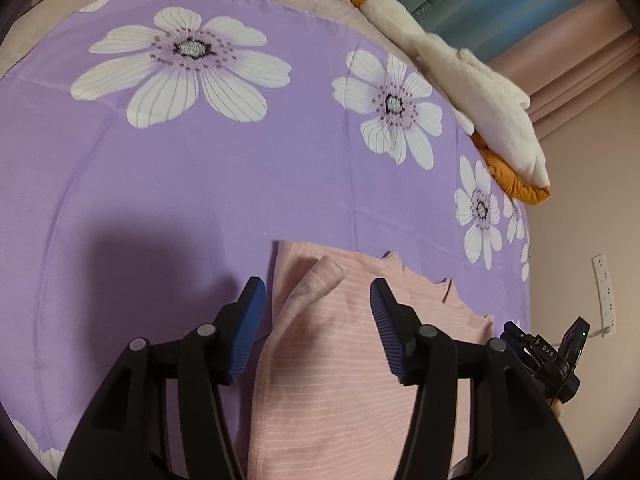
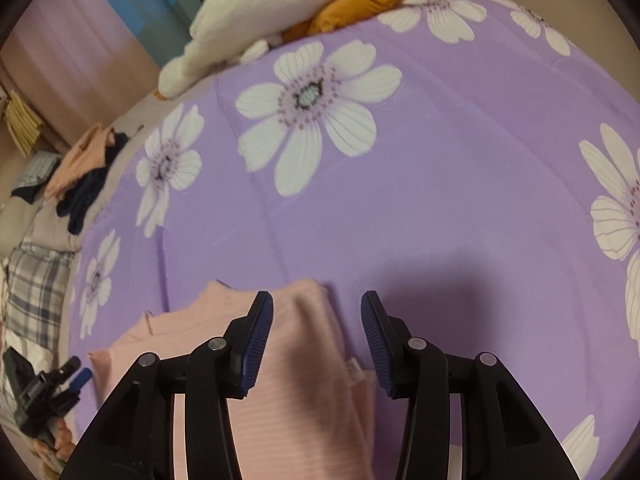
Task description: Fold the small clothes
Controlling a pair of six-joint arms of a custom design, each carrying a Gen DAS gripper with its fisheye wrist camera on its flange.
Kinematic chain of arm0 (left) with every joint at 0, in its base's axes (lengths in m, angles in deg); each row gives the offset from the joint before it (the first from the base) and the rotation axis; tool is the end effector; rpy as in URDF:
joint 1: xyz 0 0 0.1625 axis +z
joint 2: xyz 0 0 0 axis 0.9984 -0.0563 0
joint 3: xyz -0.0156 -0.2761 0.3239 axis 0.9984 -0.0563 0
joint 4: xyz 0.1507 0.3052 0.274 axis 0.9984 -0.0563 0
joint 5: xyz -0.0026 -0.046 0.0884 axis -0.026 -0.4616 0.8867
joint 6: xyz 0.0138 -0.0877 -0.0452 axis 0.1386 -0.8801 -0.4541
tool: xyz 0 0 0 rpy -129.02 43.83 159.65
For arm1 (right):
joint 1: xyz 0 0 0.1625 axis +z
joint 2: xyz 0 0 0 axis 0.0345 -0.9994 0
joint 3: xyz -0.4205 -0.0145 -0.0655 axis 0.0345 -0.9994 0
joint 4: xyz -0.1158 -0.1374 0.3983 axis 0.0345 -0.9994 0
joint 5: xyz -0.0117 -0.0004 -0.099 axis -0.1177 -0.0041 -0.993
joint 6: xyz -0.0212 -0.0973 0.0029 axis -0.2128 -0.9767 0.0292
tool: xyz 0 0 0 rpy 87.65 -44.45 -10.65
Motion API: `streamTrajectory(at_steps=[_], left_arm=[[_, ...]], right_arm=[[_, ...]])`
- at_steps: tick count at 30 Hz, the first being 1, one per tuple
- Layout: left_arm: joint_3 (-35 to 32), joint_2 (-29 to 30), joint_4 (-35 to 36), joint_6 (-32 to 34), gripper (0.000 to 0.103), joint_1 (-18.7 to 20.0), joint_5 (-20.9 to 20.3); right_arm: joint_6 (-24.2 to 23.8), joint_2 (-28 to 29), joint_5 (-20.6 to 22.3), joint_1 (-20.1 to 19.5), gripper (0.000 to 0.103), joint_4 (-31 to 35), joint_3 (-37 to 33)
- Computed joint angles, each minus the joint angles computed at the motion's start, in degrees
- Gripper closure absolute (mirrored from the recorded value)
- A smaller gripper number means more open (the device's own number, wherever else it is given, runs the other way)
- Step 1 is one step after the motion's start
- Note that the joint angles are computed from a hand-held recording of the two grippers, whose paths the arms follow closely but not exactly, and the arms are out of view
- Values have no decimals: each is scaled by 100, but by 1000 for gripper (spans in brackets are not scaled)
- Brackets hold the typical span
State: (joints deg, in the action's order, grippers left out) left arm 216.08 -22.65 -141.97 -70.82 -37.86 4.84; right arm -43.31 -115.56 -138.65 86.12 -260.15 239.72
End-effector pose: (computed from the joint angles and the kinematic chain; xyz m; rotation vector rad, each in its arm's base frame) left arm -0.1998 -0.4728 0.1536 0.3678 2.9599 -0.4651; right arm 0.0683 -0.2678 0.2765 -0.5529 -2.3021 1.1956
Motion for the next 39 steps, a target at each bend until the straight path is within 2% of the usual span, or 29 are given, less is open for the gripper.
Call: streamTrajectory(at_steps=[4,7,8,9,10,12,15,18,25,28,30,35,39], left_arm=[[-57,186,101,121,50,33,-84],[-74,315,202,163,52,-12,53],[-64,340,224,184,63,-45,147],[-47,349,245,191,82,-78,262],[-14,354,285,174,90,-143,478],[97,310,106,271,92,-174,570],[267,163,-141,317,93,-278,653],[402,-22,-258,312,94,-457,747],[527,-343,-82,112,94,-748,787],[710,-625,-104,19,98,-947,1008],[805,-789,-200,47,99,-1004,987],[782,-835,-179,162,99,-852,488],[597,-657,49,72,98,-662,401]], right_arm=[[-109,242,120,-134,57,12,-16],[-249,741,-139,2,60,-304,-108],[-317,858,-229,50,74,-453,-107],[-409,1010,-331,117,96,-592,-126],[-460,1063,-406,154,98,-606,-135],[-553,1279,-641,330,98,-895,-144],[-611,1165,-592,477,98,-1083,-43],[-582,1010,-712,821,98,-1209,23],[-441,890,-1463,1956,98,-1280,3],[-318,840,-1656,2341,98,-1288,35],[-289,882,-1812,2550,98,-1350,29],[-182,814,-1821,2674,98,-1248,29],[-54,919,-1951,2721,98,-1228,50]])
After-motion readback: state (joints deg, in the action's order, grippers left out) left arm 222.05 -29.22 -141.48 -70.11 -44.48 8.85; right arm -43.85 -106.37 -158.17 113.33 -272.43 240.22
